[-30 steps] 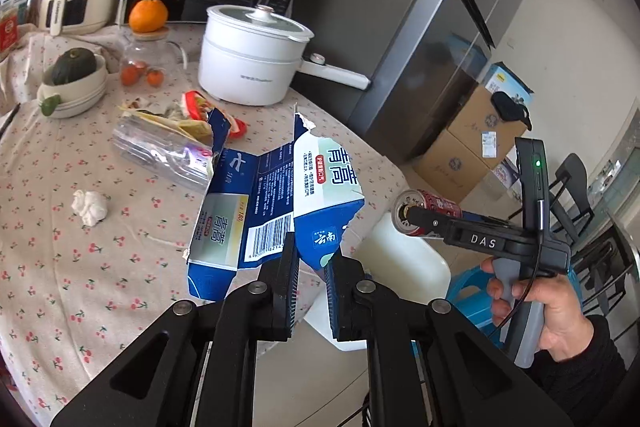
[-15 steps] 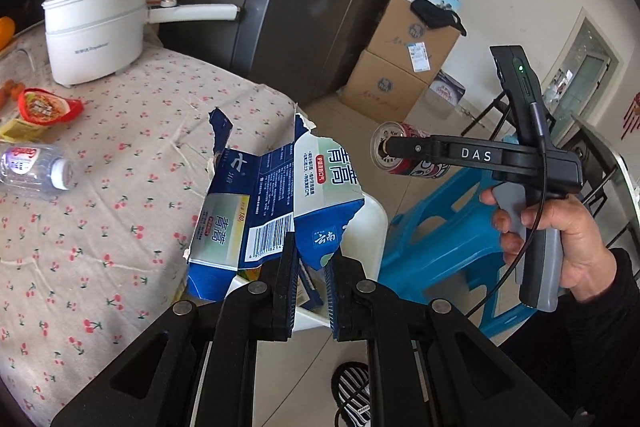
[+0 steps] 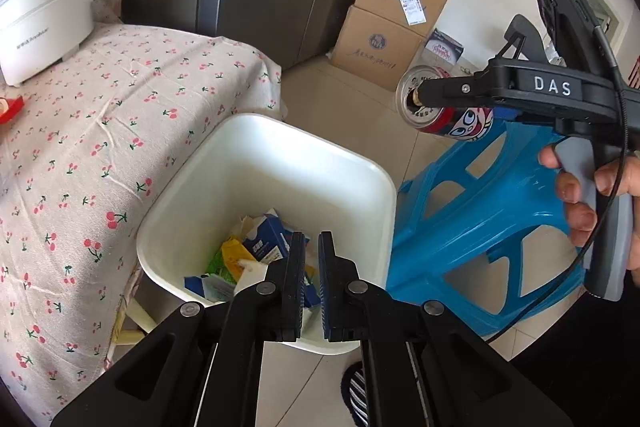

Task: Collect trash
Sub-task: 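Carry the carton and red can to the white bin, releasing the carton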

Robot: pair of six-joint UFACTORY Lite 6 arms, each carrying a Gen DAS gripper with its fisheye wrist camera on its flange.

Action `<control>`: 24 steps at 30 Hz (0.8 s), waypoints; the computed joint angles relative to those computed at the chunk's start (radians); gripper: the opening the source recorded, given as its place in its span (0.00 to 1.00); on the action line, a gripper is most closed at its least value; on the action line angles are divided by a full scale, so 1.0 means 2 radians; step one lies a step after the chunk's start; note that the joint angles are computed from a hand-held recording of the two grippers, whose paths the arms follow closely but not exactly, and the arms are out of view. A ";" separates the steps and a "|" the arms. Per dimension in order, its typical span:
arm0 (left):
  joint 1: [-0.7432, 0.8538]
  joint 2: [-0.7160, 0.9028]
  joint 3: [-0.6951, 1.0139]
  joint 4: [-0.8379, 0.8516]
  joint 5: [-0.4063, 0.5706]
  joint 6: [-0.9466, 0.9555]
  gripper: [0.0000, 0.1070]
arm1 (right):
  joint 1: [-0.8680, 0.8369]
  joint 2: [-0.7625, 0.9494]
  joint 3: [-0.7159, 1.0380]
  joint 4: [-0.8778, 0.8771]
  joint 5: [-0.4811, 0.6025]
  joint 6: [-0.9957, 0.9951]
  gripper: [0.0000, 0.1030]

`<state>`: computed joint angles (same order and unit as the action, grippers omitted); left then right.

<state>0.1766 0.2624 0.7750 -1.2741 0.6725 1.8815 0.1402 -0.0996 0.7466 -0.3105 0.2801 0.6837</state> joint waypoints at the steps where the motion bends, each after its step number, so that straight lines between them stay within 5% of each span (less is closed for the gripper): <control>1: -0.001 0.004 0.003 -0.001 -0.005 0.000 0.06 | 0.001 0.002 0.001 0.000 0.000 0.000 0.86; 4: 0.000 0.009 0.016 0.029 -0.024 -0.037 0.12 | 0.005 0.006 0.005 0.001 0.000 -0.001 0.86; 8: 0.028 0.001 0.031 0.082 -0.036 -0.085 0.51 | 0.019 0.026 0.015 -0.013 0.000 0.011 0.86; 16: 0.112 -0.011 0.064 0.186 -0.043 -0.158 0.80 | 0.072 0.158 0.075 0.059 -0.003 -0.051 0.87; 24: 0.197 0.002 0.113 0.234 -0.009 -0.176 0.90 | 0.103 0.289 0.163 0.109 0.023 -0.079 0.87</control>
